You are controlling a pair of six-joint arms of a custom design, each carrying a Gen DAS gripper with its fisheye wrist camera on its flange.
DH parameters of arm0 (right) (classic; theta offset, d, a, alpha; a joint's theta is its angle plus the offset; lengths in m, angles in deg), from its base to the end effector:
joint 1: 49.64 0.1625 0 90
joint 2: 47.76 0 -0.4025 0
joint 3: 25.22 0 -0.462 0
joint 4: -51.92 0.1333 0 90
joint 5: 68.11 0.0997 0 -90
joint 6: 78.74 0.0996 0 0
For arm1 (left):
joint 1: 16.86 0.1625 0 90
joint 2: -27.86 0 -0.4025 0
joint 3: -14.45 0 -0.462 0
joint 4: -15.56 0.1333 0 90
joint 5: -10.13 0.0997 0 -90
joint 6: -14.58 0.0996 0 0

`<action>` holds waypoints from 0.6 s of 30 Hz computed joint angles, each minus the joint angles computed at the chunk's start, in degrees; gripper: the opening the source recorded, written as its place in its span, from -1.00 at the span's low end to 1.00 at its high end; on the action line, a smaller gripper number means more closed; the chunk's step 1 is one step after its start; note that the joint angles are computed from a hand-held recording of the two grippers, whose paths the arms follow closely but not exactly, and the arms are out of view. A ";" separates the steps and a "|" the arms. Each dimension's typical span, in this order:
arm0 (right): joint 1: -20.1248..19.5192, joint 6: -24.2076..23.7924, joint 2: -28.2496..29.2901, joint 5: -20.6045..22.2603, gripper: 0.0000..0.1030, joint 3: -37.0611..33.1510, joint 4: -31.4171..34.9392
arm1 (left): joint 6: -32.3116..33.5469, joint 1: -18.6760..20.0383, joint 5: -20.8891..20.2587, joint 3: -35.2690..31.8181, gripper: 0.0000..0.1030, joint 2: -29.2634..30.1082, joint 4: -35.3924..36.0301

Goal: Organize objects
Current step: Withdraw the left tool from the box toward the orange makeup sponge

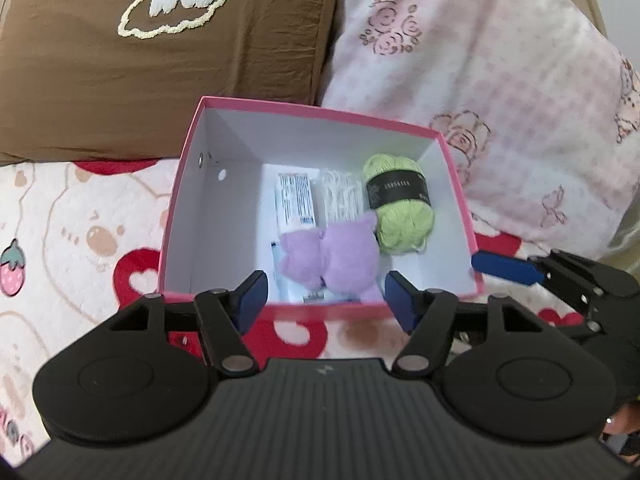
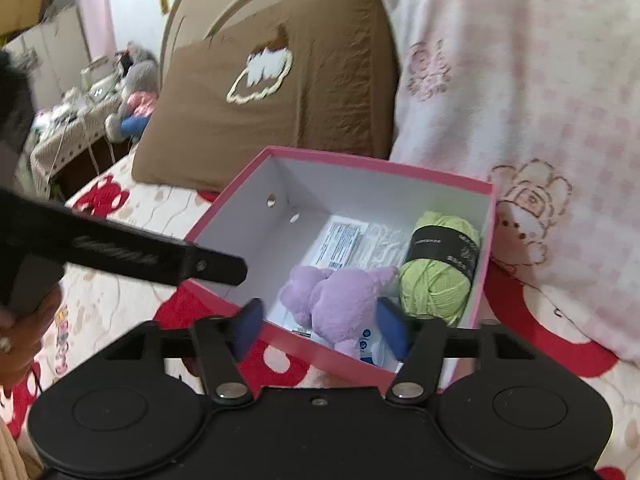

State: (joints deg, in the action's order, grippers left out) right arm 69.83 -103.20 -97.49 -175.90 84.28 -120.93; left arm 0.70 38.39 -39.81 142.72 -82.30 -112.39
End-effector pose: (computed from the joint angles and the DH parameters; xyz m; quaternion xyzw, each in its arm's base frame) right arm 0.3954 -0.4906 0.0223 0.4114 -0.8768 0.2041 0.1427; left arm -0.0772 -0.4577 0.3589 0.1096 0.9208 -0.2864 0.2408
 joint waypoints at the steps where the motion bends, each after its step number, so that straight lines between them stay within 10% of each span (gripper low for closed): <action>1: 0.17 0.23 -0.35 -0.37 0.41 0.63 -0.88 | -1.05 -0.82 0.43 0.07 0.27 -0.74 1.70; 18: 4.30 -1.27 -8.86 -5.38 0.79 6.85 2.09 | -9.83 -10.03 0.49 1.22 0.87 -11.52 20.72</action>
State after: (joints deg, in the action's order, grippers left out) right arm 74.13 -104.47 -106.36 -181.28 91.12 -118.84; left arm -9.12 28.36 -39.32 143.94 -93.82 -91.67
